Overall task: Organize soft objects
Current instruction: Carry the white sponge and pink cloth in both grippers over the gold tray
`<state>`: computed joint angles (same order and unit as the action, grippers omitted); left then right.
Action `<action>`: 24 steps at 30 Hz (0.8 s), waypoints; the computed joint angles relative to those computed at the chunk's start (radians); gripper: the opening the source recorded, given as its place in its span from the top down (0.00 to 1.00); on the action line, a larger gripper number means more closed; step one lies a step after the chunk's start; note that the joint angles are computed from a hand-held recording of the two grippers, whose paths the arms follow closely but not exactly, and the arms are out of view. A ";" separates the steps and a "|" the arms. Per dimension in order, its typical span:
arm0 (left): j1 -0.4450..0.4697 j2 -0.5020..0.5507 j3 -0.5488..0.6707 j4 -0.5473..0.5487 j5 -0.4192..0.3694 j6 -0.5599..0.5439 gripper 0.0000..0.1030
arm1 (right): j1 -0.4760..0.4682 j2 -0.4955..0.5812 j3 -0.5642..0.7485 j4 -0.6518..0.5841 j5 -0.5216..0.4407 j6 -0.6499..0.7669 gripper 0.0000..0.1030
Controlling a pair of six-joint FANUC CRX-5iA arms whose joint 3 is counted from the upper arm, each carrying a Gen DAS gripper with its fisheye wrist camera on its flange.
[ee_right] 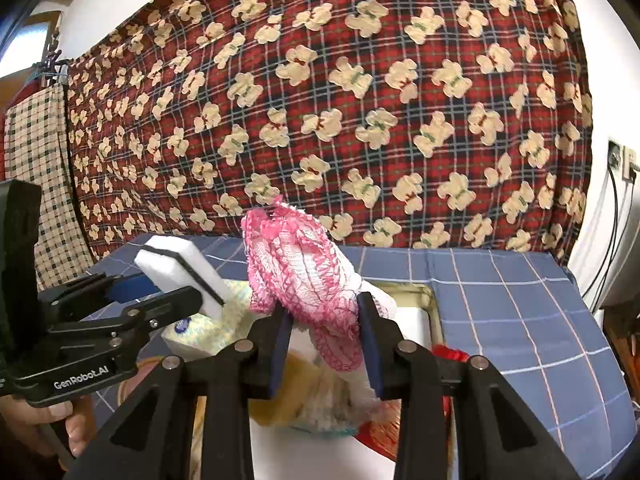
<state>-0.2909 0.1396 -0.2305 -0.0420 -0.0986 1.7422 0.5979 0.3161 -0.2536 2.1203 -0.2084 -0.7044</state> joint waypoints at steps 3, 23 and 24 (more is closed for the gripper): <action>-0.019 0.023 0.032 0.015 -0.037 -0.020 0.54 | -0.007 -0.014 -0.023 -0.032 0.009 0.028 0.66; -0.100 0.081 0.101 0.021 -0.170 -0.097 0.53 | 0.079 -0.056 -0.113 -0.627 -0.016 0.570 0.66; -0.102 0.083 0.100 0.022 -0.174 -0.099 0.53 | 0.094 -0.054 -0.109 -0.690 -0.027 0.626 0.66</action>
<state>-0.3925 0.2222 -0.1304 -0.0200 -0.2729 1.6432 0.6915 0.2621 -0.3624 1.4299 -0.2349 -0.0786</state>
